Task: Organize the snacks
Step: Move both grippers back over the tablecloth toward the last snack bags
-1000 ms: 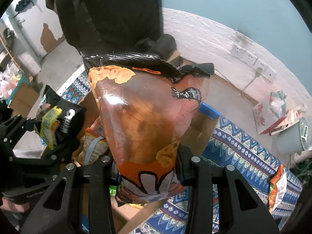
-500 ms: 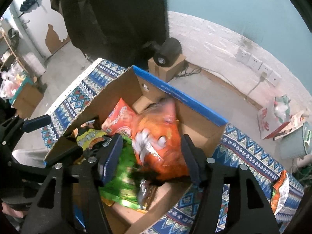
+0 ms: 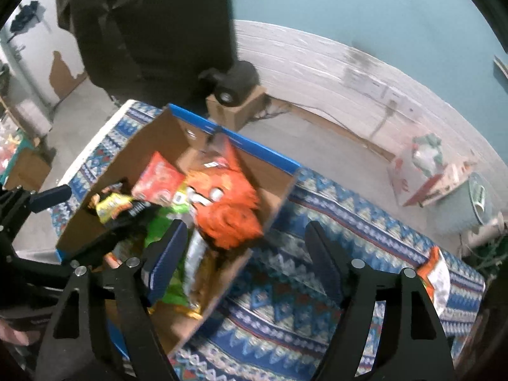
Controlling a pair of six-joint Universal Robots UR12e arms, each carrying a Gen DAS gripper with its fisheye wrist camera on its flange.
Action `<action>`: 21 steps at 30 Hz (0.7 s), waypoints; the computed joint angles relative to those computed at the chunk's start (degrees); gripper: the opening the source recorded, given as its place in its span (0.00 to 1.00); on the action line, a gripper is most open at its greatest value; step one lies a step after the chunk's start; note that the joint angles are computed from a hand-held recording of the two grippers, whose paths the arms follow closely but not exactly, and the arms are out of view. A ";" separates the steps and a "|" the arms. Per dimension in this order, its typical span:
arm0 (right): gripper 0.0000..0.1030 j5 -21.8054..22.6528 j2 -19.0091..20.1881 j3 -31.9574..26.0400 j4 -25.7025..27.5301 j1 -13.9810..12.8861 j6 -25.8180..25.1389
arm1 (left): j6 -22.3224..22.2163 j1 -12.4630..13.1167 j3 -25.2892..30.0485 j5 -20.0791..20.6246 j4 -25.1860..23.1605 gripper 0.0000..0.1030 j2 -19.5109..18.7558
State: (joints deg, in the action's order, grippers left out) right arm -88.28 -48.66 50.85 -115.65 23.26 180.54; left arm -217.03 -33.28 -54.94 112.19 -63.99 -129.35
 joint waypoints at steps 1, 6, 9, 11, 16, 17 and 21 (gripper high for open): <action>0.75 -0.36 -0.61 0.91 -0.17 -0.16 0.23 | 0.50 -0.12 0.42 -0.17 0.01 0.84 -0.26; 0.77 -2.47 -3.88 5.88 -0.37 -1.30 0.83 | 3.34 -1.11 3.74 -1.55 -0.71 0.84 -2.28; 0.77 -3.94 -5.68 8.69 0.52 -1.93 1.03 | 4.90 -1.69 6.15 -2.92 -1.50 0.84 -3.74; 0.77 -4.99 -6.94 10.70 0.93 -2.33 1.05 | 5.97 -2.12 7.81 -3.86 -2.08 0.84 -4.74; 0.77 -6.78 -9.76 15.47 1.82 -3.56 2.08 | 9.17 -3.30 12.59 -5.83 -4.69 0.84 -7.63; 0.77 -7.07 -10.15 16.11 2.08 -3.75 2.35 | 9.54 -3.46 13.29 -6.06 -5.11 0.84 -8.06; 0.77 -8.36 -11.95 19.21 2.90 -4.60 4.38 | 11.35 -4.27 16.92 -7.52 -7.39 0.84 -10.34</action>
